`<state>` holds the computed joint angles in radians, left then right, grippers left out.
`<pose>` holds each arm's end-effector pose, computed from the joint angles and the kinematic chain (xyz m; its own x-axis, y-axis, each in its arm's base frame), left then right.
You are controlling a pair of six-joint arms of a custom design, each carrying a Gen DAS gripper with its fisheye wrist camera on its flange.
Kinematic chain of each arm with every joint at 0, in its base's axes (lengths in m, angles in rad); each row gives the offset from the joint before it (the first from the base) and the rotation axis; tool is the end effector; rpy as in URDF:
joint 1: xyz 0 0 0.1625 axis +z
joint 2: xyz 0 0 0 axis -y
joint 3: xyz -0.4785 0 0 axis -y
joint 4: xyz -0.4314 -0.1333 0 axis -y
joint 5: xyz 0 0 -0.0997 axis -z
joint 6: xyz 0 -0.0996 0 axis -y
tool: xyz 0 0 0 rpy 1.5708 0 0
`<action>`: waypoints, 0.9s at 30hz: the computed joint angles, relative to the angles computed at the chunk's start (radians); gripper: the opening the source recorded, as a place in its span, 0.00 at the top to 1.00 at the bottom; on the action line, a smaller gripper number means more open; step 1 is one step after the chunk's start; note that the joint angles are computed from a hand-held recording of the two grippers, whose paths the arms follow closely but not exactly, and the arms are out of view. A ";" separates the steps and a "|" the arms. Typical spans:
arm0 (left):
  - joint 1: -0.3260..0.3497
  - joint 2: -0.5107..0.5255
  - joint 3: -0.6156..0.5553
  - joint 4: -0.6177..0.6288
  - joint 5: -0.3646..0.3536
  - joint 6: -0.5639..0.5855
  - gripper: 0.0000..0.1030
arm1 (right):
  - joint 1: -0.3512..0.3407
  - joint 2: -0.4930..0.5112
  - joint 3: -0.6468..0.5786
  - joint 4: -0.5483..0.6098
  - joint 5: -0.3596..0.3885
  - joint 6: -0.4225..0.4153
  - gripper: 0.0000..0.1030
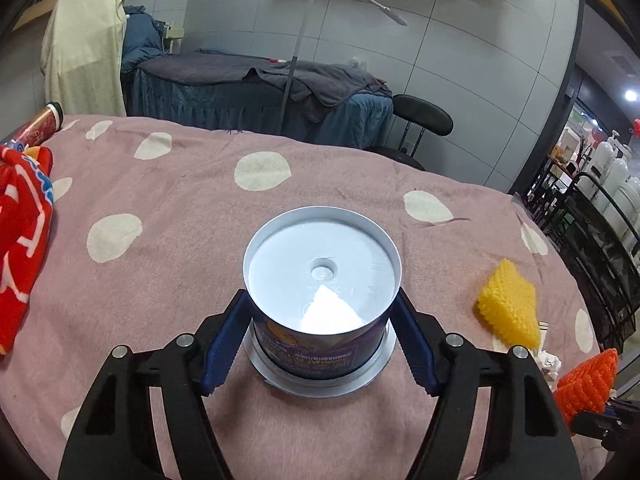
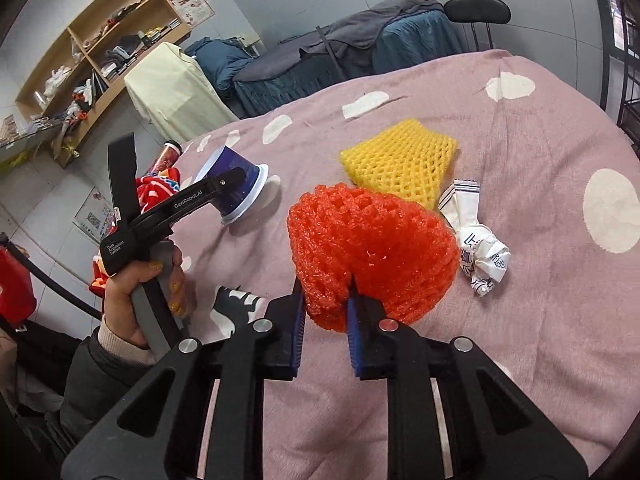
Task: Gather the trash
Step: 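Grasp the purple cup with the left tool while the right tool grasps the orange net, then carry the cup and orange net to the bin and release both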
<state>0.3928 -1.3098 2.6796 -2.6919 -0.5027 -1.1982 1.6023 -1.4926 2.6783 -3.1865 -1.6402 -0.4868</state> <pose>-0.1876 -0.3165 0.1310 -0.8286 -0.1535 -0.5384 0.3398 0.6265 -0.7014 0.1368 -0.3273 0.1910 -0.8687 -0.4272 0.2507 -0.4922 0.8018 -0.3390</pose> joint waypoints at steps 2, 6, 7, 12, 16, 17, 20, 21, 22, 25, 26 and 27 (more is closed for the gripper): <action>-0.052 -0.024 0.005 0.085 0.002 -0.071 0.33 | 0.000 -0.029 0.021 -0.013 0.004 -0.015 0.81; -0.176 -0.067 0.013 0.235 -0.010 -0.216 0.33 | -0.020 -0.132 0.062 0.012 0.031 -0.043 0.81; -0.198 -0.068 0.013 0.254 -0.012 -0.240 0.33 | -0.026 -0.157 0.070 0.021 0.039 -0.047 0.81; -0.310 -0.026 0.011 0.261 -0.027 -0.310 0.32 | -0.072 -0.330 0.115 0.101 0.073 -0.087 0.81; -0.367 0.033 0.005 0.178 -0.036 -0.290 0.32 | -0.128 -0.503 0.137 0.198 0.103 -0.135 0.81; -0.379 0.045 0.006 0.150 -0.037 -0.283 0.32 | -0.153 -0.557 0.140 0.232 0.116 -0.149 0.81; -0.401 0.103 0.006 0.006 -0.050 -0.216 0.32 | -0.238 -0.716 0.148 0.332 0.152 -0.203 0.81; -0.405 0.126 0.003 -0.039 -0.055 -0.188 0.32 | -0.274 -0.772 0.147 0.377 0.171 -0.223 0.81; -0.408 0.151 0.000 -0.085 -0.060 -0.161 0.32 | -0.317 -0.826 0.145 0.423 0.195 -0.245 0.81; -0.408 0.228 -0.014 -0.228 -0.087 -0.071 0.32 | -0.460 -0.971 0.132 0.557 0.276 -0.314 0.81; -0.408 0.251 -0.019 -0.266 -0.096 -0.047 0.32 | -0.518 -1.020 0.125 0.606 0.309 -0.343 0.81; -0.406 0.277 -0.026 -0.307 -0.105 -0.020 0.32 | -0.585 -1.074 0.118 0.664 0.348 -0.379 0.81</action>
<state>-0.0137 -1.0331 2.6536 -2.9988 -0.6076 -1.2184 1.0171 -2.5669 2.7967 -2.5224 -1.2925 -0.8658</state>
